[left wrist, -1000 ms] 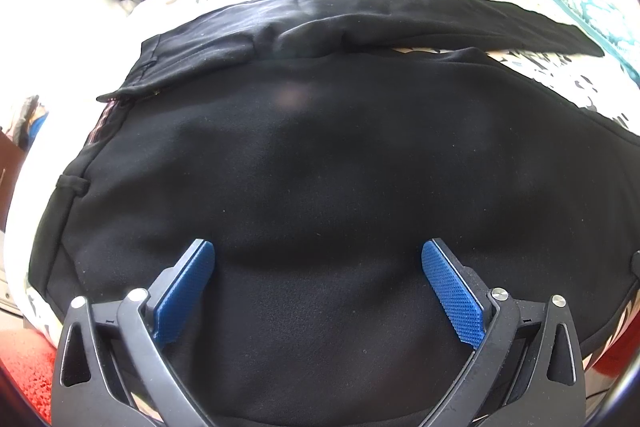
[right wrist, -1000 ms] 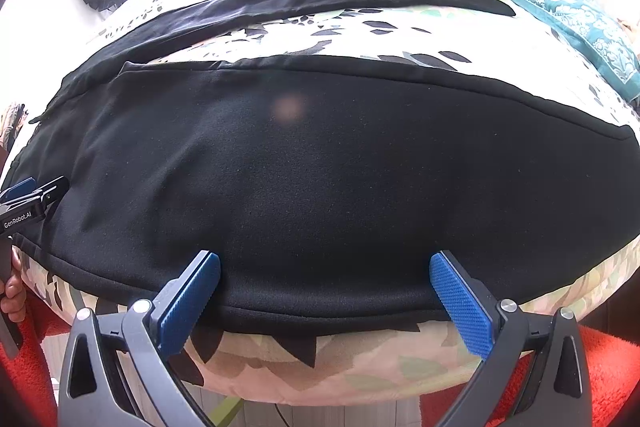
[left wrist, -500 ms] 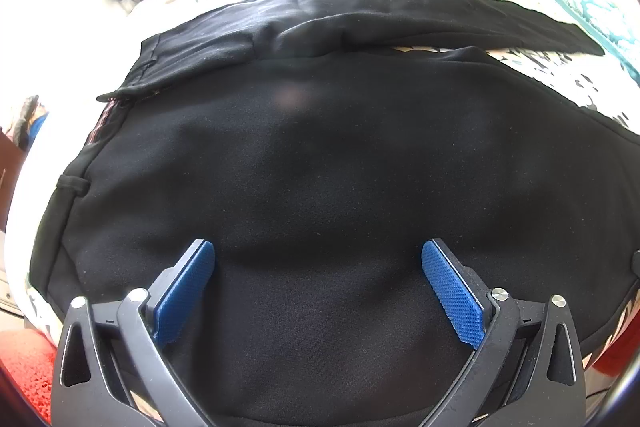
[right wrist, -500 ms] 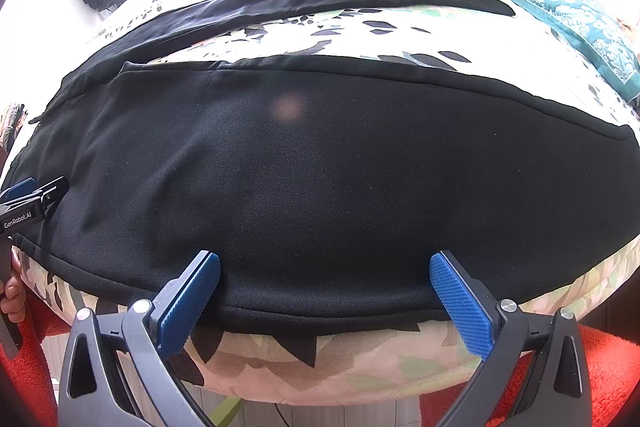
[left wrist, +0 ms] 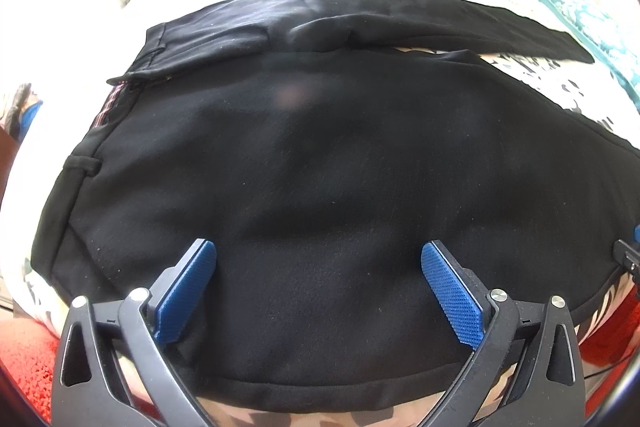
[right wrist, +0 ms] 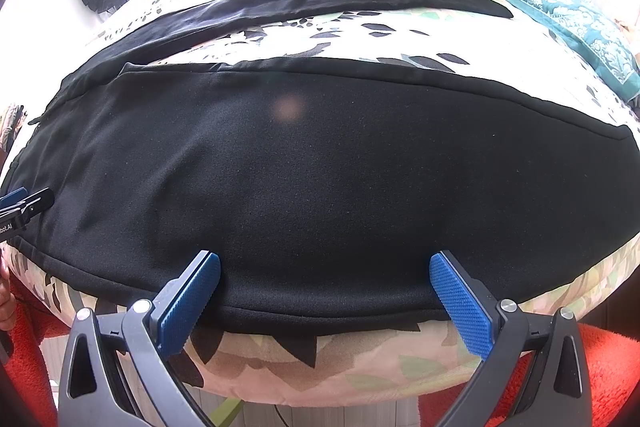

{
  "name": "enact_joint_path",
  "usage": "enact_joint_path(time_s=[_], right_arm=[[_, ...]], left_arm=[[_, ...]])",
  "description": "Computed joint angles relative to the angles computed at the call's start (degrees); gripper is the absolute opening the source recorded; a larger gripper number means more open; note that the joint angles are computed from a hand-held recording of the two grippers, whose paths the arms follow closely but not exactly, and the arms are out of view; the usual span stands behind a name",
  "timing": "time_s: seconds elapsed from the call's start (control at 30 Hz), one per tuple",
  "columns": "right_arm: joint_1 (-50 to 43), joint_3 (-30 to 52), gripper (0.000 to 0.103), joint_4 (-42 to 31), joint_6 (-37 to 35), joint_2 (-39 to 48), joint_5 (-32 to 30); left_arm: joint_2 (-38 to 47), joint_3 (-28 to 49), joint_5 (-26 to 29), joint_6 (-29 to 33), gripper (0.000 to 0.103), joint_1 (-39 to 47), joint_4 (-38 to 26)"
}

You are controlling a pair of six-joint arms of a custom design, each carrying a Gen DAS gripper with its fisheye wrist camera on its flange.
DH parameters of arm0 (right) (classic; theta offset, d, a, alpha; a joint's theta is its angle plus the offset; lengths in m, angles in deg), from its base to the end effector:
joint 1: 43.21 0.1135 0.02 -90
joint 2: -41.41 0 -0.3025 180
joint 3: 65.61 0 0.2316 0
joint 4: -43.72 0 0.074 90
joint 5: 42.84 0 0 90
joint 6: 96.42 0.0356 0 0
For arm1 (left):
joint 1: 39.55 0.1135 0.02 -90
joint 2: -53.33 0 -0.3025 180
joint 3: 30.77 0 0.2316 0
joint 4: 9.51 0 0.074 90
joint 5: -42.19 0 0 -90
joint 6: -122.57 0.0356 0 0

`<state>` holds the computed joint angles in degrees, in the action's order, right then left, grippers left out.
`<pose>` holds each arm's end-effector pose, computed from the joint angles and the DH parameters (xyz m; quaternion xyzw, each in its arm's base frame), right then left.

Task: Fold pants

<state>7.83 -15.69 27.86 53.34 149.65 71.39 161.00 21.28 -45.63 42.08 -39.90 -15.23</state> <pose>0.1782 0.1971 0.1013 0.1024 0.9634 -0.0073 0.2475 0.2951 -0.0032 0.1144 0.0879 0.9647 0.0014 0.2481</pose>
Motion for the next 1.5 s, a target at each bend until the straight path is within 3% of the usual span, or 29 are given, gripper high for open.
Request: enact_joint_path(time_s=[0.37,1.07,1.5], right_arm=[[0.51,-0.66,0.103,0.3,0.5,-0.48,0.75],[0.69,-1.01,0.103,0.56,0.71,-0.79,1.66],[0.19,-0.27,0.103,-1.5,1.61,-2.91,2.06]], left_arm=[[-7.39,-3.19,1.95,-2.39,0.102,2.93,2.47],[-4.87,-0.56,-0.03,-4.3,0.102,6.36,1.21],[-4.13,2.44,1.64,-6.12,0.102,5.81,-1.21]])
